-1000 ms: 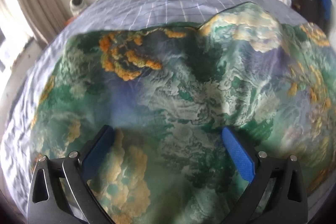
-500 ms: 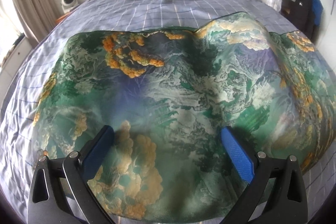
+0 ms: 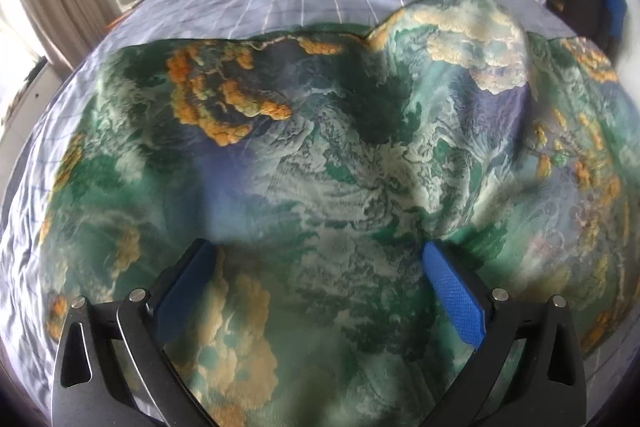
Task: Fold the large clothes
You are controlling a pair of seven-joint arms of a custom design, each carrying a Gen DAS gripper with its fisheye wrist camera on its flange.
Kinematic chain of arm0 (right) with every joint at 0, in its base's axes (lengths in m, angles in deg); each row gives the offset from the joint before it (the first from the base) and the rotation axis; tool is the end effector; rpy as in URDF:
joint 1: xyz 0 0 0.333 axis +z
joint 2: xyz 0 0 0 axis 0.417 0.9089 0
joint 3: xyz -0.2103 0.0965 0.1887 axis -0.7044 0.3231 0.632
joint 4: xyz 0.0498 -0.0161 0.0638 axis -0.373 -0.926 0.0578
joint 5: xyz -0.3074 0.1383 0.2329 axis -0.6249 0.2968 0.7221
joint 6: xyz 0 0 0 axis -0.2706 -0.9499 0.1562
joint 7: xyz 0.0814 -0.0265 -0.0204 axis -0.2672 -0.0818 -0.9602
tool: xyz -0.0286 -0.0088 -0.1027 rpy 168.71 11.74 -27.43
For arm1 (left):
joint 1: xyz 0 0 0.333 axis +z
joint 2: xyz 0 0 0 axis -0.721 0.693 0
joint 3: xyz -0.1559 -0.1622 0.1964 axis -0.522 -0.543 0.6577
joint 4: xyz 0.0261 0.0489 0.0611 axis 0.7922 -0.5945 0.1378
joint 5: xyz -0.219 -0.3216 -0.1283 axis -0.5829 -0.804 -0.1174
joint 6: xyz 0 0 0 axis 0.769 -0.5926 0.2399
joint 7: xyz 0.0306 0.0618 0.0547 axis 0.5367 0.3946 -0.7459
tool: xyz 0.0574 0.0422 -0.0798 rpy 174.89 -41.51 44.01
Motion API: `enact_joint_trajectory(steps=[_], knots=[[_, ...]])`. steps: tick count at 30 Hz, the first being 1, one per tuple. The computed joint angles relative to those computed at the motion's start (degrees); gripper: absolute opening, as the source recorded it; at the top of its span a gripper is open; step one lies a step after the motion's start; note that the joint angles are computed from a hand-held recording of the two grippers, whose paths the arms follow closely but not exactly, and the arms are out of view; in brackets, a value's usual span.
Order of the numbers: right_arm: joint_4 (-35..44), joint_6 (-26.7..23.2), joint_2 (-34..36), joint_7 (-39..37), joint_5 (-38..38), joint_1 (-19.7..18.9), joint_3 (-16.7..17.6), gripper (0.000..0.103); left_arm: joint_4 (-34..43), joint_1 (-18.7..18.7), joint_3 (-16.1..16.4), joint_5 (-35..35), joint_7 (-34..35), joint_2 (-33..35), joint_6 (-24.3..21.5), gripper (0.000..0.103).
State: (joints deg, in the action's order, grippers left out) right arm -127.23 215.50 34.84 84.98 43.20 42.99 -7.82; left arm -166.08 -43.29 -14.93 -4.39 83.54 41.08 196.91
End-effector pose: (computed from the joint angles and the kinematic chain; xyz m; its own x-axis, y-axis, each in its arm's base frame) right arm 0.5103 0.0981 0.4857 -0.2575 -0.6429 -0.7214 -0.7452 0.6074 -0.2753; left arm 0.5761 -0.0172 0.5322 -0.1692 -0.9790 -0.1134 -0.8501 0.2032 -0.4859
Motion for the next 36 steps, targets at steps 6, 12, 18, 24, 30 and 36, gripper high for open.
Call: enact_joint_trajectory(steps=[6,12,18,24,30,36], knots=[[8.8,3.6,-1.6,5.5,-13.9,1.1,5.2,0.039,2.5,0.1,0.7,-3.0,3.3,2.3,-1.3,0.103],[26.9,6.1,12.2,24.2,-40.5,0.7,13.9,0.038,12.3,4.9,7.5,-25.1,16.1,2.6,-14.7,0.089],[45.0,0.9,28.8,44.9,-70.6,10.7,11.7,0.038,31.0,15.9,11.9,-39.2,22.9,12.6,-31.9,0.091],[60.6,-5.8,44.1,44.8,-79.3,22.8,5.3,0.038,40.1,21.5,8.3,-41.0,25.3,19.8,-42.2,0.091],[59.4,-4.3,44.7,51.7,-89.2,27.5,-0.5,0.038,44.1,22.2,3.3,-41.3,22.2,24.2,-44.8,0.088],[60.1,-7.7,45.3,54.6,-97.3,30.8,-1.7,0.038,40.7,19.5,1.9,-36.0,22.2,21.3,-40.0,0.035]])
